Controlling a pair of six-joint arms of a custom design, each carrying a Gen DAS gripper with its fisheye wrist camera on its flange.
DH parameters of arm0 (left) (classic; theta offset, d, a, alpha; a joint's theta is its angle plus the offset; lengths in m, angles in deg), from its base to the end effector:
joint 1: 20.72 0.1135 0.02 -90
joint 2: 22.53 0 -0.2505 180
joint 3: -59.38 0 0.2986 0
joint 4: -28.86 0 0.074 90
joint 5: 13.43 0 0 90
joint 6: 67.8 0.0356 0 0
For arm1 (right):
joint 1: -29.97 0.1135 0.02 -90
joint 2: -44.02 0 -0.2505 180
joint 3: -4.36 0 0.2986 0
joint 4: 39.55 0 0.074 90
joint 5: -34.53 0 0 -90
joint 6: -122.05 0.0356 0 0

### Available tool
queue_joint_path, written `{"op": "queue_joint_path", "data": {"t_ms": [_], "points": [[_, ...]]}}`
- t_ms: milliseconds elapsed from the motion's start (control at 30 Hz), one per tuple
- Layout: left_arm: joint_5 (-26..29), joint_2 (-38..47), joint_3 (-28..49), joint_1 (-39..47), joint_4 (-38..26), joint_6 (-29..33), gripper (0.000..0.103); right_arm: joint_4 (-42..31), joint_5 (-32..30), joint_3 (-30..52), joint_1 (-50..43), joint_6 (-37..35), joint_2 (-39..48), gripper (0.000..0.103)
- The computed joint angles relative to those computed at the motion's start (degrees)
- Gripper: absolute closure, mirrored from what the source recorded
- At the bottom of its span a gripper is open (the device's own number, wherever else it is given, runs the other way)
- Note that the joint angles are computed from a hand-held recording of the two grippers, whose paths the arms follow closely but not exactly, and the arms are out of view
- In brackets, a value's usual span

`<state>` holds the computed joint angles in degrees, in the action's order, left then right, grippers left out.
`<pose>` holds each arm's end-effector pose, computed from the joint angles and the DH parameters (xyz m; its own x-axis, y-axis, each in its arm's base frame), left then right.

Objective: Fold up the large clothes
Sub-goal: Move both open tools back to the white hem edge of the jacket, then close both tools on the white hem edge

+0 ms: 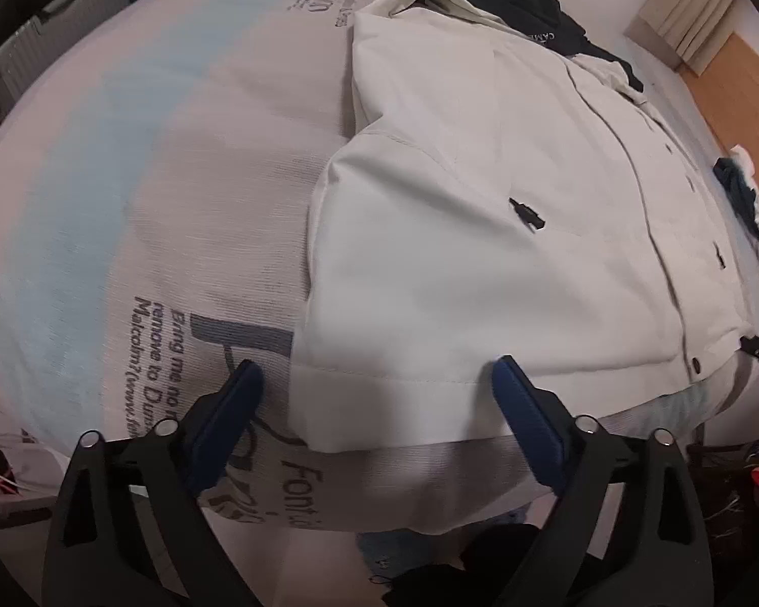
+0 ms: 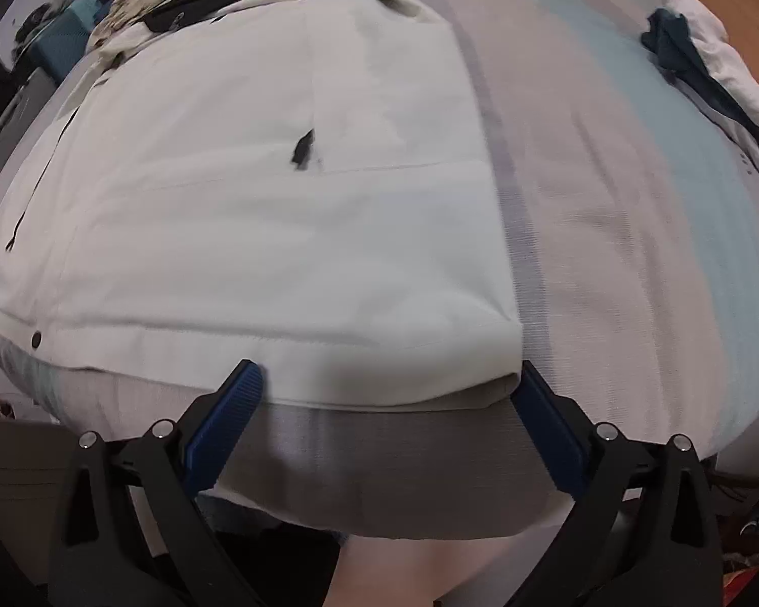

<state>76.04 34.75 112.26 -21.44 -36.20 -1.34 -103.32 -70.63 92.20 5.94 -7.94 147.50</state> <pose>0.2208 -0.0024 0.1987 -0.8622 -0.3886 -0.3251 -0.3654 0.9214 -0.1322 0.3562 -0.1486 0.1701 -0.9122 -0.2724 -0.3060 -0.3095 0.9476 0.0788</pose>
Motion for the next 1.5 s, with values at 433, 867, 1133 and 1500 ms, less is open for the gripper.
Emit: {"op": "queue_joint_path", "data": {"t_ms": [433,867,1133,1500], "points": [[1.1,1.7,3.0,2.5,-4.1,2.5,0.063,-1.9,-1.6,2.3,-1.1,1.3,1.5,0.009],[-2.2,3.4,5.6,-1.8,-6.7,-0.8,0.099,-3.0,-1.0,4.9,-1.2,-0.4,2.4,0.009],[-3.8,5.5,6.4,-3.1,-6.5,0.2,0.099,-4.4,-1.5,10.4,-1.7,2.9,8.1,0.028],[-3.5,6.5,6.9,-2.8,-6.3,0.6,0.099,-4.7,0.6,12.3,-1.2,9.1,9.8,0.063]]}}
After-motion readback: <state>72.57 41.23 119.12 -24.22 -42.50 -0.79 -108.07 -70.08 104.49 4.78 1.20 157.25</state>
